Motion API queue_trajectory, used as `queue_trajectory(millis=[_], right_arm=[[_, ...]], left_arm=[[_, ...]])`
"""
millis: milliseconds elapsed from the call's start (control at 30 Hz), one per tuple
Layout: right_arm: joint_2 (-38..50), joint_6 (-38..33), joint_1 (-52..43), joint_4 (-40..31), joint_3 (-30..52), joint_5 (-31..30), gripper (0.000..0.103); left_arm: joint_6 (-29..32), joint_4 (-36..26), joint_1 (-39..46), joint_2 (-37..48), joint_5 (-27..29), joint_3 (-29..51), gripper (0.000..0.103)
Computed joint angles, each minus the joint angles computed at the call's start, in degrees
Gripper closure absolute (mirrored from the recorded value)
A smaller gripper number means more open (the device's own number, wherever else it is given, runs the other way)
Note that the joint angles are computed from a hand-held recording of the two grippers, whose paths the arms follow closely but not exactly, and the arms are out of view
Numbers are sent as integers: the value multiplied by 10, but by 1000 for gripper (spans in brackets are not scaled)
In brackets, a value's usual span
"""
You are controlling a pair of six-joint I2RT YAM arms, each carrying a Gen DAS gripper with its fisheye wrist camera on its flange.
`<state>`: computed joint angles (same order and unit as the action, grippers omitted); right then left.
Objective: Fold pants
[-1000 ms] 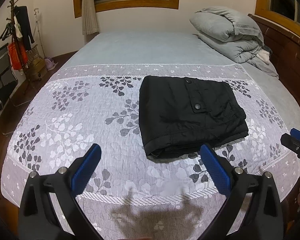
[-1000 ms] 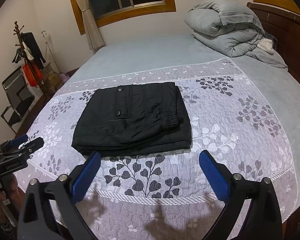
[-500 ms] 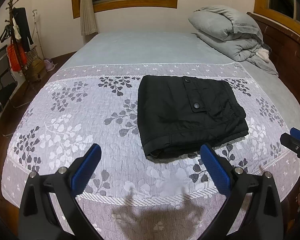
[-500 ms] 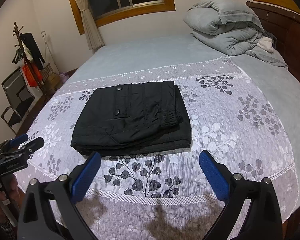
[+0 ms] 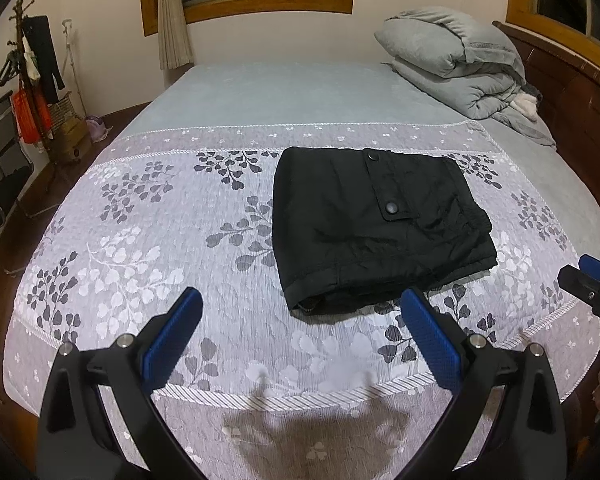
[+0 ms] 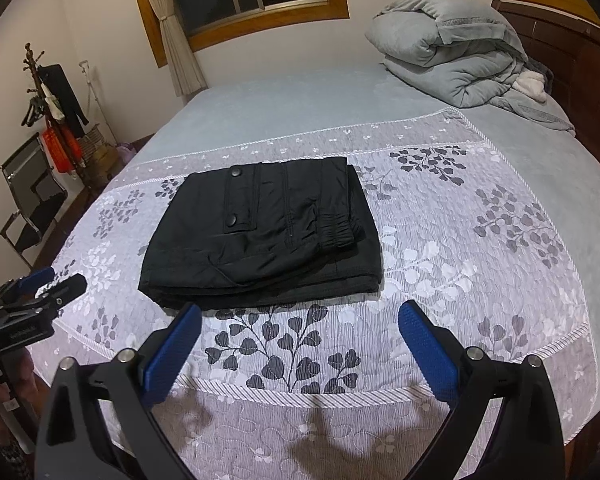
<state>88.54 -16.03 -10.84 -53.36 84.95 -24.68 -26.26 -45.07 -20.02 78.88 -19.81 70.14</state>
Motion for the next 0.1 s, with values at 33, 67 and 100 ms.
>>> queue_trajectory(millis=[33, 67, 100], right_arm=[[1, -1, 0, -1, 1, 0, 4], [1, 0, 0, -1, 1, 0, 4], [1, 0, 0, -1, 1, 0, 4]], left_arm=[[1, 1, 0, 0, 2, -1, 4], [2, 2, 0, 0, 3, -1, 4], [3, 2, -1, 0, 2, -1, 4]])
